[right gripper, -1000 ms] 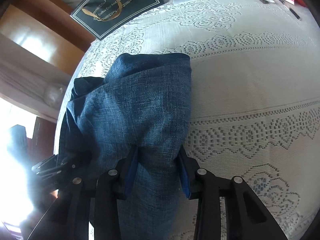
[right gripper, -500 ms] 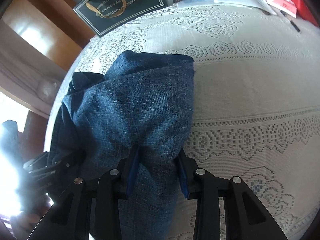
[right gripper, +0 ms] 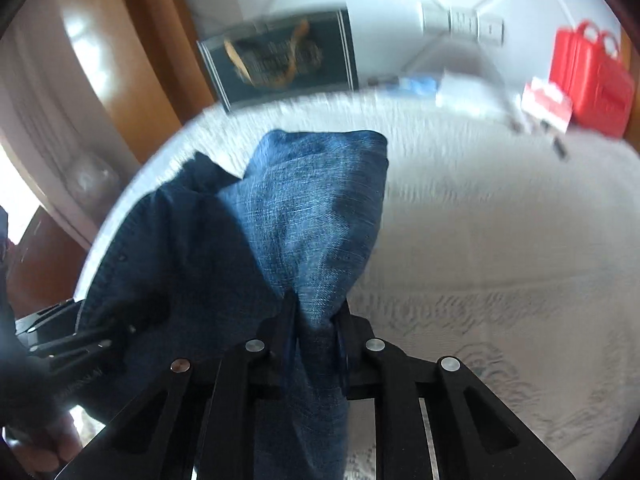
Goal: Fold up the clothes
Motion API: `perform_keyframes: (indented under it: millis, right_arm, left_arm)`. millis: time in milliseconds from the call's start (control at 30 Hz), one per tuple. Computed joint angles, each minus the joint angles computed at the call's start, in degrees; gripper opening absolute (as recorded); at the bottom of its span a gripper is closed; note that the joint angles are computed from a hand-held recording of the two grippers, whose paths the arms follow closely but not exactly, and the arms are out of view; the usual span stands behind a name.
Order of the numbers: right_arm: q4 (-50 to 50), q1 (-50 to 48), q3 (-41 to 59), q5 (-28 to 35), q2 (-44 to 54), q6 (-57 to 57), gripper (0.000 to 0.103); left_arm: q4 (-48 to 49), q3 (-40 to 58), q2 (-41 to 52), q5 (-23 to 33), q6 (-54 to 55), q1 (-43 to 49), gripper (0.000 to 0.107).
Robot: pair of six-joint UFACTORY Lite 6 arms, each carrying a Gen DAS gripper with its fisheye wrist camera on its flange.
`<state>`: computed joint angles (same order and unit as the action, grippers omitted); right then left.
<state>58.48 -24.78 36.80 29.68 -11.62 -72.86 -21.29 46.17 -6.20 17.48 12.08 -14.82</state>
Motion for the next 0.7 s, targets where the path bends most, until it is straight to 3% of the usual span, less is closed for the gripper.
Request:
perform_keyframes:
  millis: [133, 300, 367, 467, 633, 700]
  right_arm:
    - [-5.3, -5.2, 2.1, 8.1, -9.5, 6.9, 0.015]
    - [-5.7, -15.7, 7.5, 18.2, -13.0, 5.5, 0.015]
    - [-5.0, -21.7, 11.7, 23.3, -8.8, 2.3, 0.015]
    - [-6.1, -26.4, 16.9, 26.3, 0.5, -0.3, 0.015]
    - [-11.1, -31.6, 25.5, 23.1, 21.2, -3.3, 0.015]
    - [-13.2, -32.4, 29.2, 21.2, 28.9, -3.5, 0.019]
  left_arm:
    - [2.7, 5.5, -3.2, 5.4, -3.7, -2.1, 0.040]
    - [18.6, 13.6, -0.3, 6.3, -25.2, -13.6, 0.040]
    - [21.5, 16.4, 2.3, 7.1, -30.6, -16.8, 0.040]
    - [24.6, 19.0, 8.6, 7.2, -38.1, -21.8, 0.042]
    - [33.9, 22.1, 21.0, 7.6, -53.4, -27.7, 0.067]
    - [32.5, 22.0, 23.6, 8.1, -54.4, -27.9, 0.076]
